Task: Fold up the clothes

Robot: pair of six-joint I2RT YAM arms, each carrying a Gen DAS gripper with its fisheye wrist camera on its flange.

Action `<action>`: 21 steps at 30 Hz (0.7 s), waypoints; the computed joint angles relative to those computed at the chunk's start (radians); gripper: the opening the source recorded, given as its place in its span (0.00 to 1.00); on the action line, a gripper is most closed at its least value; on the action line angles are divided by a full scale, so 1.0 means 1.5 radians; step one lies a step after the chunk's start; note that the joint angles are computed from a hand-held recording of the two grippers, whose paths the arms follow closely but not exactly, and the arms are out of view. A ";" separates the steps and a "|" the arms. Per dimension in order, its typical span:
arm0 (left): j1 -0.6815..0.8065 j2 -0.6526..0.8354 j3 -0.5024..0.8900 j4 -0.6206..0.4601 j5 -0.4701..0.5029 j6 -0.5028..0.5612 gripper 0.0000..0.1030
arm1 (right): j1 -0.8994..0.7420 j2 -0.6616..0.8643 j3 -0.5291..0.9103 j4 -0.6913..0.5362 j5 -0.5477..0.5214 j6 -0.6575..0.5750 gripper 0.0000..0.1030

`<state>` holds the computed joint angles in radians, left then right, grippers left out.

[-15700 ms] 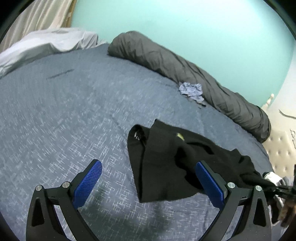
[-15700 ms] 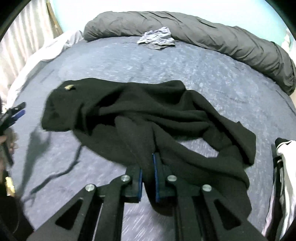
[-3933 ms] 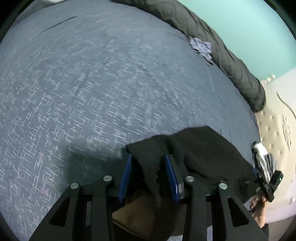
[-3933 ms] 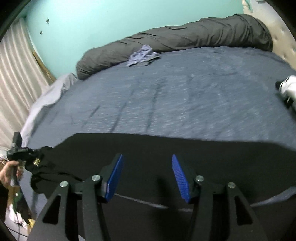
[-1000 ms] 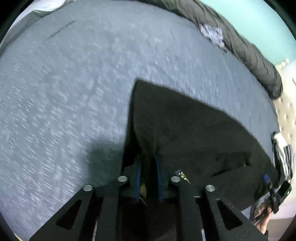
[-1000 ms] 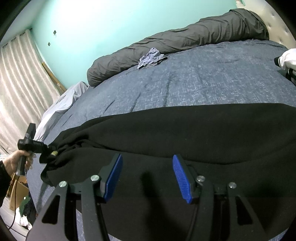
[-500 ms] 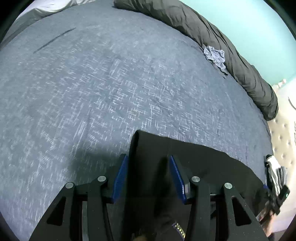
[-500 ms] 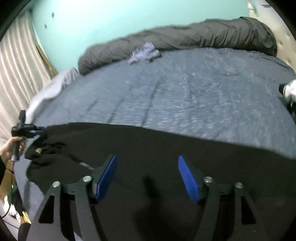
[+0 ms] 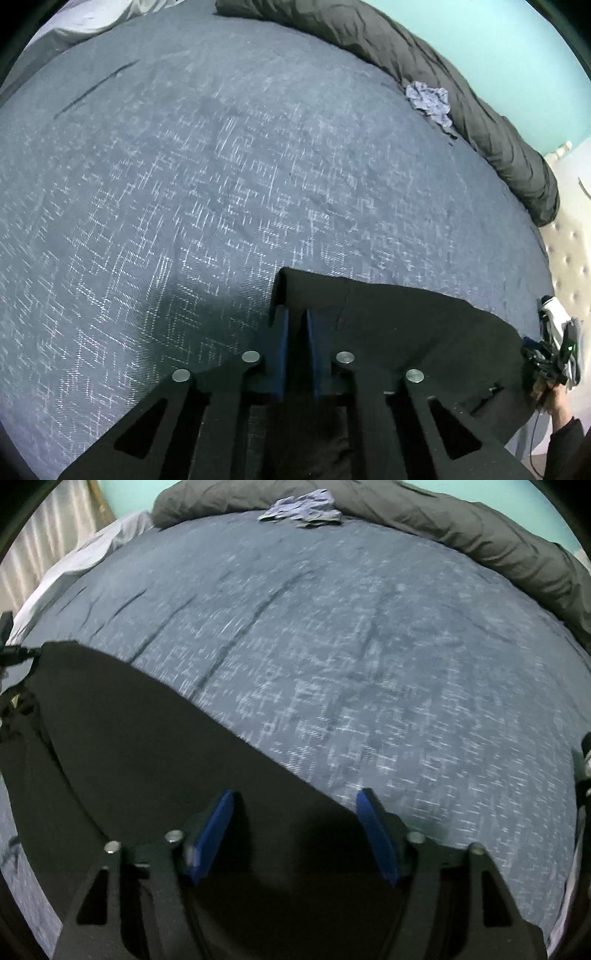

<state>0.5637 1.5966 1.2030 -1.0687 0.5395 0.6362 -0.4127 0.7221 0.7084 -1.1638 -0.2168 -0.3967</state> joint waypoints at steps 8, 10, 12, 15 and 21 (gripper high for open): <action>0.008 -0.050 0.000 -0.005 0.014 0.012 0.03 | 0.028 -0.046 0.000 -0.024 -0.001 -0.022 0.00; 0.012 -0.060 0.003 -0.003 0.018 0.004 0.02 | 0.007 -0.060 0.012 -0.032 -0.009 -0.038 0.00; 0.015 -0.064 0.012 -0.006 0.025 -0.001 0.02 | -0.012 -0.075 0.023 -0.033 -0.011 -0.049 0.00; 0.012 -0.072 0.023 -0.012 0.026 -0.004 0.02 | -0.071 -0.081 0.044 -0.032 -0.027 -0.080 0.00; 0.005 -0.081 0.020 0.000 0.020 -0.019 0.02 | -0.136 0.020 0.057 -0.038 -0.081 -0.102 0.41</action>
